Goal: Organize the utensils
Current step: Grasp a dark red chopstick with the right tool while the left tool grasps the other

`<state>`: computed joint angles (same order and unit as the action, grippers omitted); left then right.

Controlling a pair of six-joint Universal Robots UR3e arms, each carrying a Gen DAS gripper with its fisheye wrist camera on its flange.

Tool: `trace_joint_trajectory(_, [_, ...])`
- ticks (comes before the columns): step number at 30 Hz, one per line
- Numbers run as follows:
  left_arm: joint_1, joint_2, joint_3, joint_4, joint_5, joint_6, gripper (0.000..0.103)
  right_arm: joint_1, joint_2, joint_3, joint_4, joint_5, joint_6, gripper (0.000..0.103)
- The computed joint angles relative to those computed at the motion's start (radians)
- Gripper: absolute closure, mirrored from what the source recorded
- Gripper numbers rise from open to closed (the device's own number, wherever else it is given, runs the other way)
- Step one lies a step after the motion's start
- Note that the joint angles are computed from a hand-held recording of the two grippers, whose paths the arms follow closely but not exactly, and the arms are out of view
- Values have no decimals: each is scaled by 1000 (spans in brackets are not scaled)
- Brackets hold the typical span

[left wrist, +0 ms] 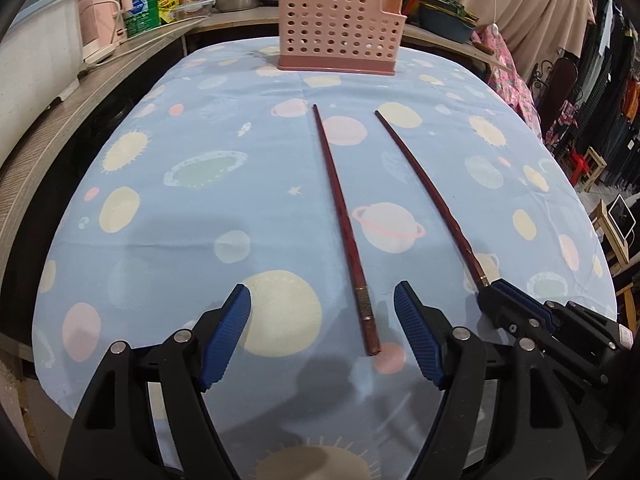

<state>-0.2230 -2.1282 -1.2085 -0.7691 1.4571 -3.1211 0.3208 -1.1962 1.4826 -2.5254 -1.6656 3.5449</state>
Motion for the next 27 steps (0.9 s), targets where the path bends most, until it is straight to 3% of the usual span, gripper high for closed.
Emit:
trace_joint_trajectory(8, [-22, -28, 19, -10, 38, 5, 50, -6, -8, 13, -7, 1, -7, 96])
trace_joint_trajectory(15, [-5, -20, 17, -20, 14, 15, 96, -7, -8, 15, -8, 2, -6, 96])
trace_joint_trajectory(27, [4, -5, 13, -42, -3, 7, 96, -4, -11, 16, -8, 0, -2, 96])
